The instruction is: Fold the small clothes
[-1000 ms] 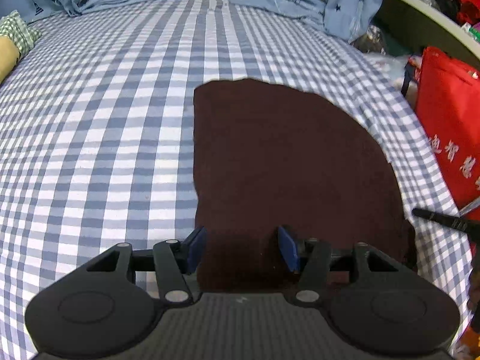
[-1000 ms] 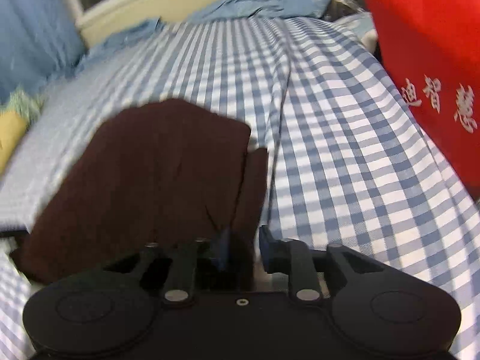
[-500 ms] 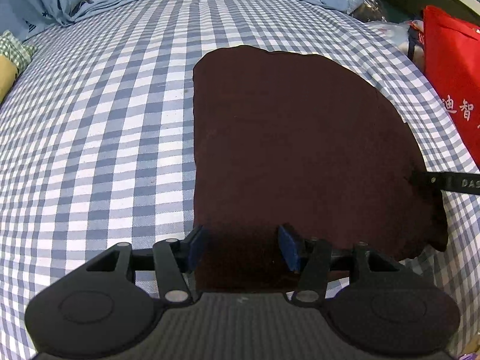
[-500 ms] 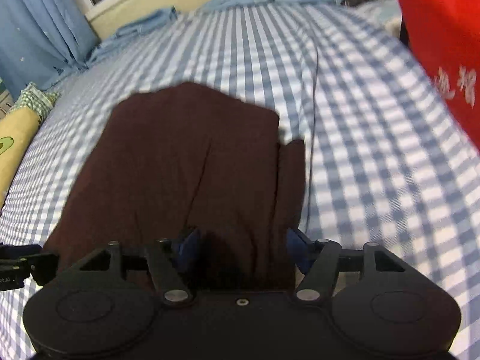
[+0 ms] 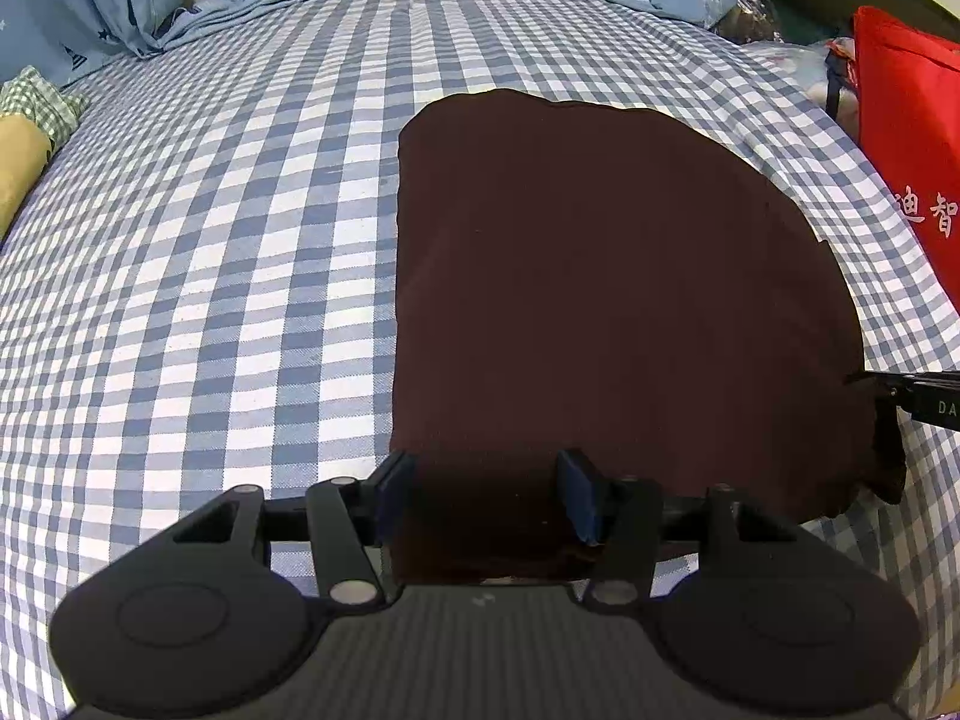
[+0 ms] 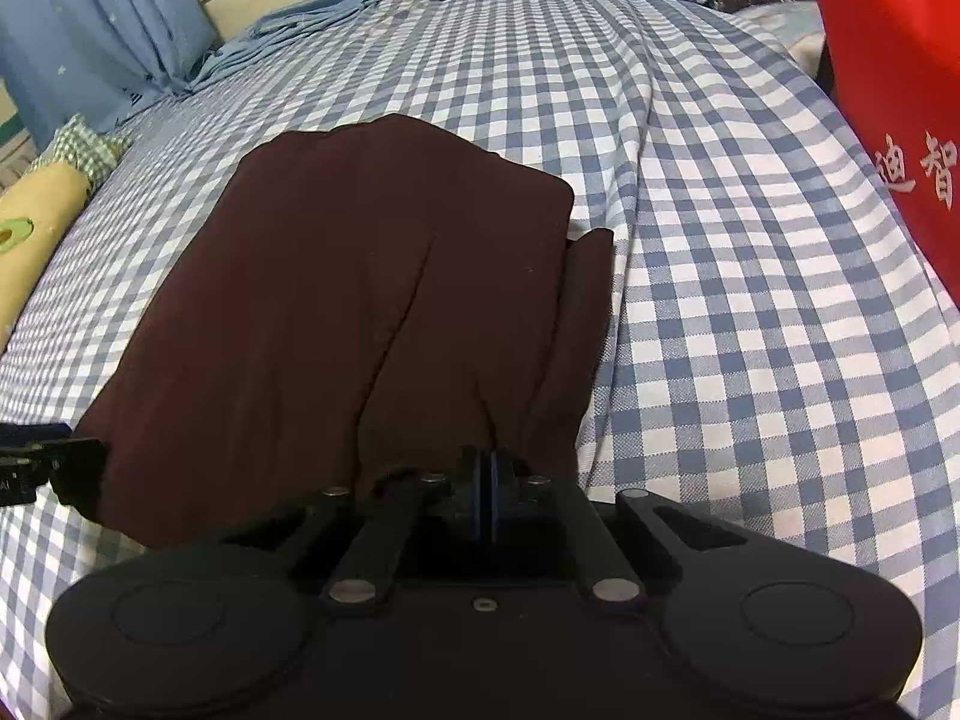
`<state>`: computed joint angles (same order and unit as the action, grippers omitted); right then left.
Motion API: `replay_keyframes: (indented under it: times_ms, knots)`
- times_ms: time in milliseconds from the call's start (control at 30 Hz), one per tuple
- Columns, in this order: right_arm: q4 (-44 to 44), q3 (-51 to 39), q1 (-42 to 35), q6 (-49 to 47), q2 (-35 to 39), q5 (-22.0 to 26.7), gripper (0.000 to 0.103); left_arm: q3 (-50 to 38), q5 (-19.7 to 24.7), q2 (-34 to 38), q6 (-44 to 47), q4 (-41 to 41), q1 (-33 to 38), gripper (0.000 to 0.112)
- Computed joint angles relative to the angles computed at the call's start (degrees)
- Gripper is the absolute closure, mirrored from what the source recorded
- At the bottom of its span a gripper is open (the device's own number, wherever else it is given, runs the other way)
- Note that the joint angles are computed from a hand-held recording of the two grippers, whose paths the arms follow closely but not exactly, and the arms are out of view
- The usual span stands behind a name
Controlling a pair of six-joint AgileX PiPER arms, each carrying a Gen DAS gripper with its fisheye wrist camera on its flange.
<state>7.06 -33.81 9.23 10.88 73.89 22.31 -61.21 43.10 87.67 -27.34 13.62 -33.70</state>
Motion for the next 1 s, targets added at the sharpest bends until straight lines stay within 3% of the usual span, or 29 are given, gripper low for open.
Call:
replay_keyframes:
  times_ms: [333, 467, 533, 600, 633, 700, 800, 900, 1000]
  knots:
    - [-0.84, 0.07, 0.54, 0.73, -0.38, 0.50, 0.099, -0.51, 0.19, 0.65, -2.19, 1.53, -0.87, 0.055]
    - [-1.46, 1.01, 0.33, 2.65, -2.11, 0.85, 0.086, -0.89, 0.78, 0.42, -0.28, 0.47, -0.33, 0.052]
    - [-1.31, 1.44, -0.07, 3.11, -3.47, 1.33, 0.083, -1.99, 2.21, 0.54, -0.22, 0.69, -0.05, 0.041]
    - [-2.34, 1.87, -0.23, 4.52, -5.07, 2.05, 0.066, -2.89, 3.92, 0.48, -1.01, 1.47, 0.35, 0.024]
    - [-3.05, 2.17, -0.35, 5.48, -5.90, 2.30, 0.062, -3.09, 4.27, 0.14, -0.39, 0.72, 1.11, 0.023]
    - [-1.61, 3.19, -1.93, 4.86, -7.66, 2.29, 0.039, -3.36, 4.78, -0.80, 2.04, -2.64, 3.49, 0.018]
    - [1.85, 4.50, -4.97, 2.33, -9.35, 1.80, 0.015, -3.86, 6.18, -1.71, 3.96, -5.87, 6.54, 0.014]
    - [9.09, 5.00, -8.12, -5.33, -9.43, 1.31, 0.002, -4.75, 7.48, -1.95, 6.22, -8.19, 9.31, 0.013]
    - [15.63, 4.30, -9.41, -11.90, -7.91, 0.62, 0.001, -5.45, 7.44, -1.66, 8.00, -9.95, 11.73, 0.012]
